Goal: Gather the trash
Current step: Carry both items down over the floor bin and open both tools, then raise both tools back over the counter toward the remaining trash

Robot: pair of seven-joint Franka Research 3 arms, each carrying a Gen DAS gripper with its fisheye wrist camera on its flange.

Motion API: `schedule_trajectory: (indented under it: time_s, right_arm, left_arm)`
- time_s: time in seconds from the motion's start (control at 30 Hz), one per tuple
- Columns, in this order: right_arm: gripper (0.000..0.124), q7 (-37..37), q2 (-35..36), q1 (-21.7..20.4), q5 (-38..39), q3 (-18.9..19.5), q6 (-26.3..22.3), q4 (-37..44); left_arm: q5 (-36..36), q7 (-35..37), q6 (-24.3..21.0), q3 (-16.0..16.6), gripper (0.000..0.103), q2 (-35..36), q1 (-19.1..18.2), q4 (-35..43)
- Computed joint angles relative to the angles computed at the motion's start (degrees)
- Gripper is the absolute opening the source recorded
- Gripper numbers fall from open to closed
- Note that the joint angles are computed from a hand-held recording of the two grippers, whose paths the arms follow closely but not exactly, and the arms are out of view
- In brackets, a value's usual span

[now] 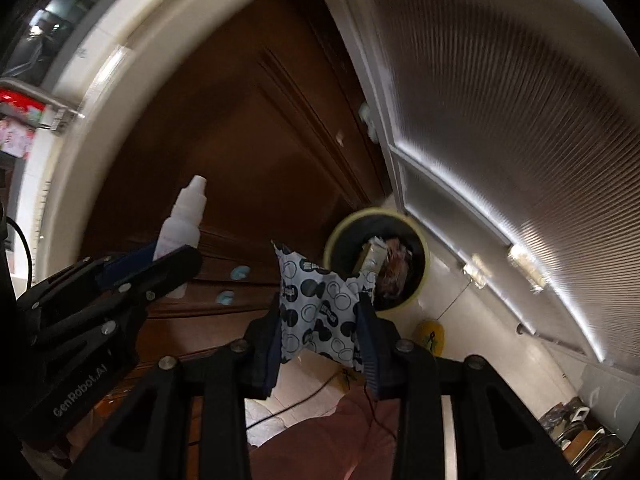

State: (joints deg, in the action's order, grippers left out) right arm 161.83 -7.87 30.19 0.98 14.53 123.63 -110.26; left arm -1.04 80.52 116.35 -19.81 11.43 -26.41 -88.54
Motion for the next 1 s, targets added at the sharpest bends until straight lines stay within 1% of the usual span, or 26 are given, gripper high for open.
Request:
schedule_trajectory:
  time_s: [0.07, 0.13, 0.2, 0.27, 0.33, 0.37, 0.4, 0.43, 0.47, 0.5, 0.53, 0.63, 0.8, 0.97, 1.0]
  right_arm:
    - [0.034, -1.2, 0.3, -0.1, 1.8, -0.6, 4.2, -4.4]
    - [0.034, -2.9, 1.2, -0.4, 3.9, -1.3, 9.2, -9.0]
    - [0.035, -4.6, 2.7, -0.7, 5.2, -1.8, 13.1, -11.9]
    - [0.036, -6.1, 4.3, -0.8, 5.5, -2.2, 15.9, -13.8]
    - [0.037, -8.5, 7.3, -0.8, 6.2, -2.7, 19.0, -14.8]
    - [0.037, -9.7, 8.7, -0.8, 6.4, -2.9, 21.0, -15.4]
    - [0.038, -10.3, 9.7, -0.7, 6.4, -3.2, 21.9, -15.6]
    - [0.039, -10.7, 11.3, -0.6, 5.9, -3.4, 22.2, -15.4]
    - [0.04, -10.4, 12.8, -0.4, 4.8, -3.8, 21.6, -14.9]
    - [0.043, -10.7, 13.5, -0.2, 4.5, -4.1, 21.5, -14.9]
    - [0.044, -11.2, 14.4, -0.1, 4.8, -4.4, 21.8, -15.0]
    - [0.048, -11.4, 15.0, 0.4, 4.8, -4.9, 22.8, -15.5]
    - [0.051, -12.5, 13.9, 0.9, 5.6, -4.8, 21.5, -15.7]
    - [0.051, -13.3, 11.4, 1.0, 6.5, -4.4, 19.5, -15.5]
    - [0.051, -13.1, 11.0, 0.9, 6.3, -4.3, 19.0, -15.3]
  left_arm:
    - [1.3, -1.3, 3.2, 0.2, 0.022, 2.1, -0.5, -2.7]
    - [2.0, -2.0, 5.1, 0.2, 0.022, 4.3, -0.9, -3.6]
    - [2.9, -2.7, 7.3, 0.1, 0.023, 6.7, -1.2, -4.3]
    - [4.7, -3.5, 9.8, 0.4, 0.023, 9.3, -1.8, -5.2]
    - [5.6, -3.9, 11.1, 0.5, 0.023, 11.5, -1.9, -5.3]
    - [5.9, -4.2, 12.0, 0.5, 0.024, 12.7, -1.9, -5.5]
    - [5.9, -4.5, 12.3, 0.4, 0.034, 13.3, -1.8, -5.9]
    - [5.7, -4.7, 11.7, 0.4, 0.042, 14.9, -1.7, -5.0]
    - [6.0, -5.3, 11.1, 0.6, 0.047, 15.9, -1.8, -4.6]
    - [6.2, -6.1, 10.7, 0.9, 0.056, 16.7, -1.7, -4.4]
    - [6.2, -7.1, 10.5, 1.2, 0.059, 17.4, -1.6, -4.6]
    - [6.1, -8.5, 10.3, 1.2, 0.059, 17.9, -0.8, -5.4]
    - [7.3, -9.4, 10.8, 0.9, 0.059, 15.9, -0.5, -7.7]
    - [8.6, -10.2, 10.4, 0.7, 0.059, 13.8, -1.1, -7.8]
    - [8.8, -10.4, 9.7, 0.7, 0.059, 13.6, -1.3, -7.0]
